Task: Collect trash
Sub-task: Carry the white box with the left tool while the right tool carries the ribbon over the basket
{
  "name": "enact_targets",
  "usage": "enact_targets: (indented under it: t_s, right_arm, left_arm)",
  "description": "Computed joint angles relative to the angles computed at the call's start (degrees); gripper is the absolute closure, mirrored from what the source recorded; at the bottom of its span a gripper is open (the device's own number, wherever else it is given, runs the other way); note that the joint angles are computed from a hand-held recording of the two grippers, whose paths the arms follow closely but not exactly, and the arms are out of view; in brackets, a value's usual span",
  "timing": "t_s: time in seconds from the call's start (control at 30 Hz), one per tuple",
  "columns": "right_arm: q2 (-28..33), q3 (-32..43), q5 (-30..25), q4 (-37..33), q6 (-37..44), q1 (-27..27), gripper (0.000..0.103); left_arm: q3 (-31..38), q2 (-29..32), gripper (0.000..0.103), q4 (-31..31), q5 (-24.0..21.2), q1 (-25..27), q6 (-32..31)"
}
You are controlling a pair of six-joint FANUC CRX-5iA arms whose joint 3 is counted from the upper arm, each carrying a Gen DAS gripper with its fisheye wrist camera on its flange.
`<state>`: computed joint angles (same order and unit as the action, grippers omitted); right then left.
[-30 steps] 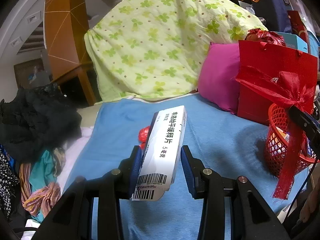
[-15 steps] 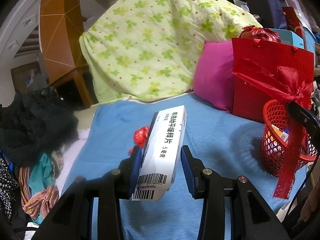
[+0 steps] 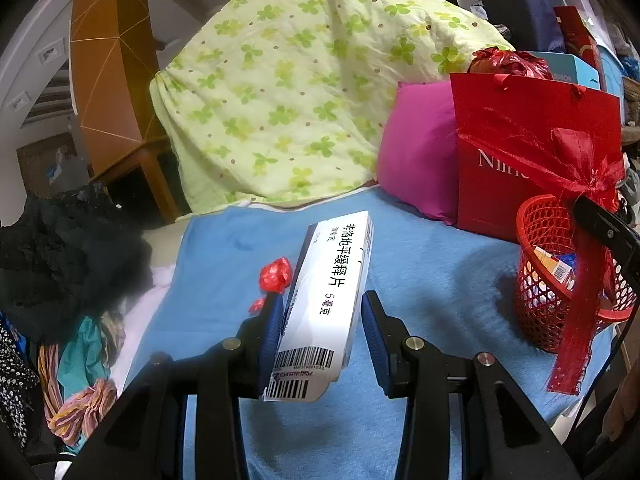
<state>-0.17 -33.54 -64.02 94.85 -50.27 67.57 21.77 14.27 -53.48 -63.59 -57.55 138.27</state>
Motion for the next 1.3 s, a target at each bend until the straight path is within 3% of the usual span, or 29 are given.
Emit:
enact_targets:
  t_s: [1.3]
  right_arm:
    - [-3.53, -3.85, -6.24, -3.27, -4.29, 2.97, 0.065]
  left_arm:
    - [5.27, 4.49, 0.061, 1.18, 0.65, -2.27, -4.47]
